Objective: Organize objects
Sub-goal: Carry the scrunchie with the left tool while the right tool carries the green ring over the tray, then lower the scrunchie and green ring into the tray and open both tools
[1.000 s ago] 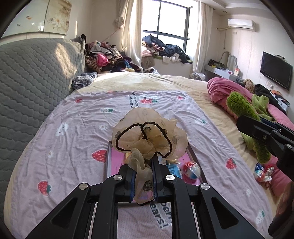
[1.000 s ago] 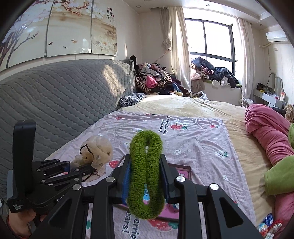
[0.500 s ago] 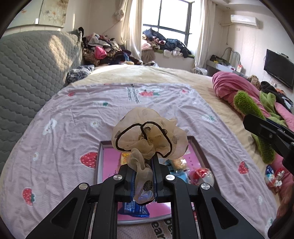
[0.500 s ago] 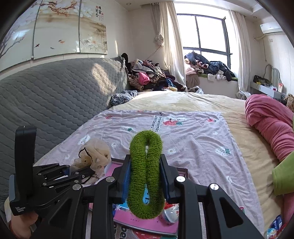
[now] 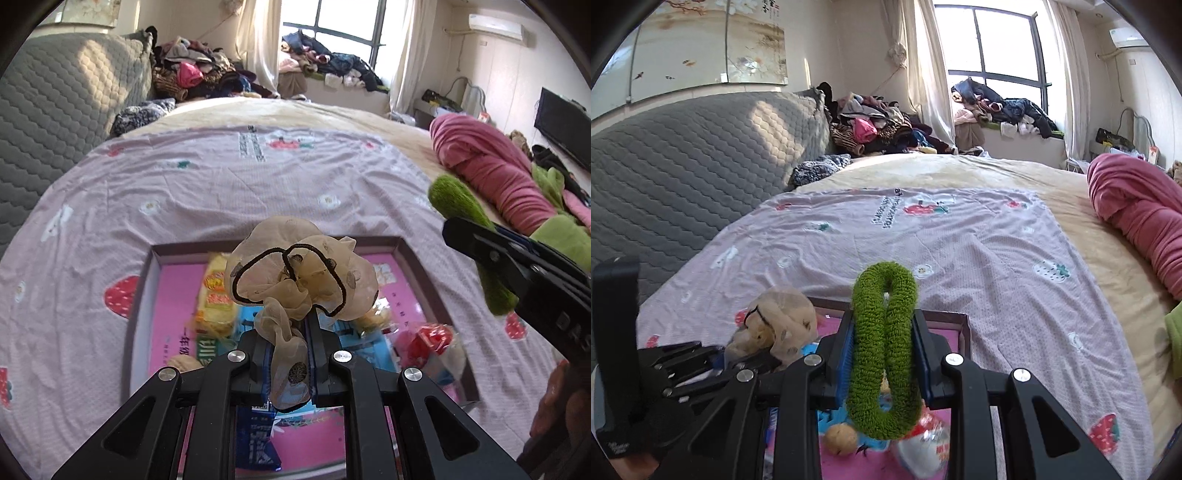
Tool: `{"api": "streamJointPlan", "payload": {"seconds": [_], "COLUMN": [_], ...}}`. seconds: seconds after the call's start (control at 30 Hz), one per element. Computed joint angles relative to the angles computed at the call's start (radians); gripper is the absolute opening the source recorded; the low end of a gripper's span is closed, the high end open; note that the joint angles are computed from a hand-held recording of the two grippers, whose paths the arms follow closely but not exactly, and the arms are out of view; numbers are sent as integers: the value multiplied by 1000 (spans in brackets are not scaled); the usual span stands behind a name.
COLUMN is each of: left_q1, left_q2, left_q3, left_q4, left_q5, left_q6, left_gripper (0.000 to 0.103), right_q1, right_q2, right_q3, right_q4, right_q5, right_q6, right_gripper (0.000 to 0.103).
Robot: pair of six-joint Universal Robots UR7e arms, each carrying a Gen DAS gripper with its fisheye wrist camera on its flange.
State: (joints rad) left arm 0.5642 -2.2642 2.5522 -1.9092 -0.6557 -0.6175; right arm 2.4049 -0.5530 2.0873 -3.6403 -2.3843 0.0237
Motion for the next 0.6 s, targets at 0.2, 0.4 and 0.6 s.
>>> {"api": "streamJointPlan", "payload": {"seconds": [0.2, 0.4, 0.6], "left_q1": [69, 111, 131], "left_q2": [74, 122, 141], "left_q3": [38, 59, 63], "left_q4": [-150, -239, -254], "left_q5": [-5, -12, -13], "left_q6": [83, 136, 147], "left_gripper": [15, 15, 15], "right_q1": [-70, -106, -123], "right_q2": [47, 64, 64], "right_q3": [-8, -16, -18], "right_q4": [7, 34, 75], "right_q5": [15, 11, 7], "right_q6": [-19, -17, 4], "right_gripper": [29, 31, 31]}}
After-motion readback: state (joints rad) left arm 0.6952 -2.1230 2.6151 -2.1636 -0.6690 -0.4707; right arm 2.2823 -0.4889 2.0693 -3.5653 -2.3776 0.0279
